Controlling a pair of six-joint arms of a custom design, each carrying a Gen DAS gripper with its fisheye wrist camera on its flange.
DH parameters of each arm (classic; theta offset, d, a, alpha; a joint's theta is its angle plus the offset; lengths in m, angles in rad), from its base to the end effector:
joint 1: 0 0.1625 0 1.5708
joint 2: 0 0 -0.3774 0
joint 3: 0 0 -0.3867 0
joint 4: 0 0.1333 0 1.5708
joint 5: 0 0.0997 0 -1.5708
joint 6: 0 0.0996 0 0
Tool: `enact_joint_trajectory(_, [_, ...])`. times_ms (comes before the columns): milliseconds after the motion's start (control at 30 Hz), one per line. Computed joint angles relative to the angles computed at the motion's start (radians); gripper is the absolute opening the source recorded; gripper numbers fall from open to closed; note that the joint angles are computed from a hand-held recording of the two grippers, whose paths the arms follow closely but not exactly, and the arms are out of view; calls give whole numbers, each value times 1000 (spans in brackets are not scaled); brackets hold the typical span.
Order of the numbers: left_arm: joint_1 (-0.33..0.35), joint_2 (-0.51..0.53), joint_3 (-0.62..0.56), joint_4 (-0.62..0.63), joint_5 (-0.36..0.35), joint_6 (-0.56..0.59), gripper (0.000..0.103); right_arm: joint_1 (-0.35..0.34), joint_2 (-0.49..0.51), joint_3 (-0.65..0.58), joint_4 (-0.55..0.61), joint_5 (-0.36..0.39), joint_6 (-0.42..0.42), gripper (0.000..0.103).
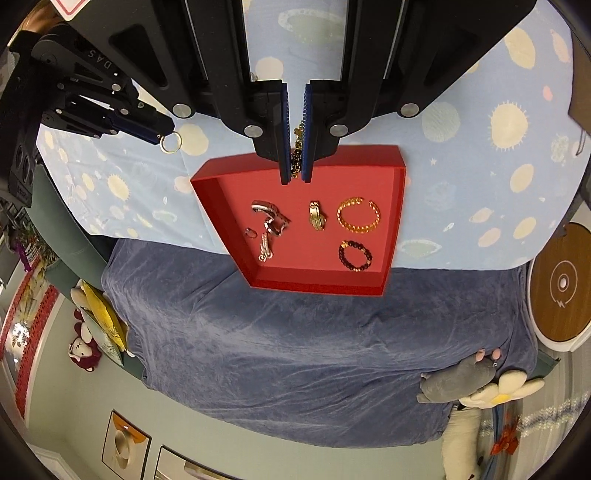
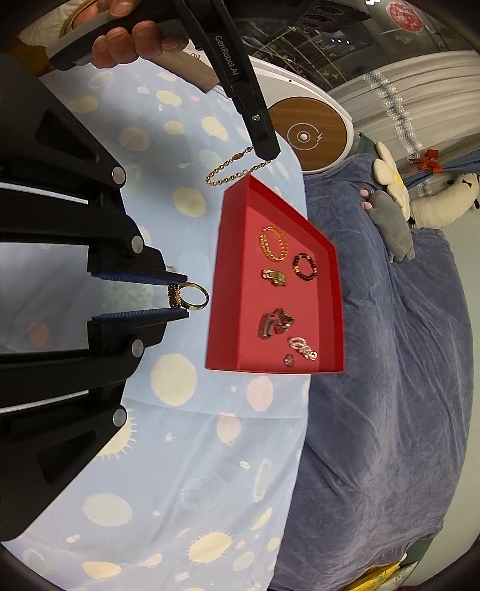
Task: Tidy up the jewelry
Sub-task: 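Carry the earrings and chain into the red box and open both tools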
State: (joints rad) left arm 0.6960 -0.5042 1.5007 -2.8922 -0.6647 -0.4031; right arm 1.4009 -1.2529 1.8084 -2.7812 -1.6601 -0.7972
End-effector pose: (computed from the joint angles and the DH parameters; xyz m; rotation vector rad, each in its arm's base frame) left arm -0.3666 -0.5822 -0.0062 0.3751 2.3816 -1.0139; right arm 0.0235 -0.5986 0.2991 0.7832 -2.5456 0.7456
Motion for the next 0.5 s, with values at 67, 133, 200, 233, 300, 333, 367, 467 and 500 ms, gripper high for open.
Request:
enact_joint_trajectory(67, [13,15,-42,12,17,35,3,17,35,-49,5,3,6,12])
enact_joint_trajectory(133, [32,39,-96,33,29,68,3,34,81,-102,3,-4,16,12])
enact_joint_trajectory(200, [54,66,-148,38,31,93,3,46,131,-152,-1,-13,28,12])
enact_joint_trajectory(233, [63,82,-176,44,36,103,3,50,155,-173,-3,-17,34,12])
enact_joint_trajectory(300, [79,114,-226,51,44,128,3,54,201,-218,5,-24,49,12])
enact_joint_trajectory(333, [87,129,-251,53,46,140,3,55,220,-236,9,-27,55,12])
enact_joint_trajectory(367, [96,139,-268,52,41,150,3,55,239,-253,11,-32,57,12])
enact_joint_trajectory(467, [120,169,-319,64,37,157,3,56,293,-305,29,-49,65,12])
enact_joint_trajectory(500, [127,179,-336,71,37,157,3,56,307,-320,40,-51,72,12])
